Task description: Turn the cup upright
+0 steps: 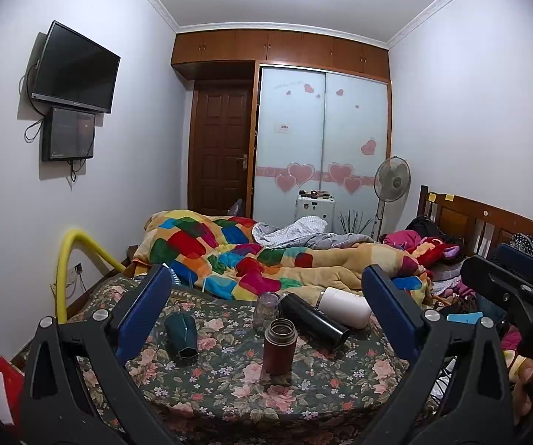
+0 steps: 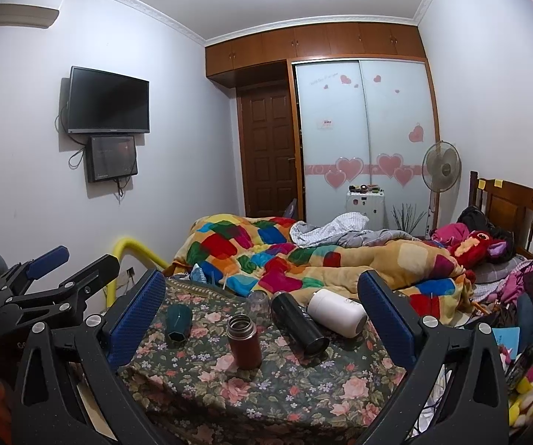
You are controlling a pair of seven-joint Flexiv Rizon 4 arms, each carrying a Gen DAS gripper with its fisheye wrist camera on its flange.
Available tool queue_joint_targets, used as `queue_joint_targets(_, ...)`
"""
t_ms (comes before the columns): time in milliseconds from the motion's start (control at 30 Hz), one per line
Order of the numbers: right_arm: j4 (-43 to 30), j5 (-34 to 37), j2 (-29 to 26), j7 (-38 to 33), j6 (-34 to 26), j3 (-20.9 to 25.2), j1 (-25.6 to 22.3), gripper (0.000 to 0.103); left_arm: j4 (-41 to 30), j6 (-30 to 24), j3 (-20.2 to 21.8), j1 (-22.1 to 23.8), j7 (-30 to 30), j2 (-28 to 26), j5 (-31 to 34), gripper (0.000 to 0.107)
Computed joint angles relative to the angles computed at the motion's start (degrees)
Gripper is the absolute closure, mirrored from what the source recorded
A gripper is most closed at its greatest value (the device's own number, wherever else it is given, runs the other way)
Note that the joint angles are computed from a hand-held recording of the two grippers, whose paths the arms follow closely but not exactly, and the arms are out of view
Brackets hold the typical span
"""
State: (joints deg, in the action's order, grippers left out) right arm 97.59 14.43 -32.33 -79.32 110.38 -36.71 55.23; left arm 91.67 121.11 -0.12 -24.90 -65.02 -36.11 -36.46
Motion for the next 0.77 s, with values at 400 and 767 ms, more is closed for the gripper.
queue_joint_targets(400, 0.1, 0.0, 0.1, 0.0, -0.2, -0.4, 0.3, 0.0, 0.1, -1.0, -0.3, 0.7, -1.2, 0.3, 1.3, 0.004)
queue_joint_targets(767, 0.0, -0.7, -0.7, 0.5, -1.4, -1.1, 0.6, 0.0, 0.1, -2.1, 0.1, 1.1, -3.2, 0.3, 2.9, 0.004)
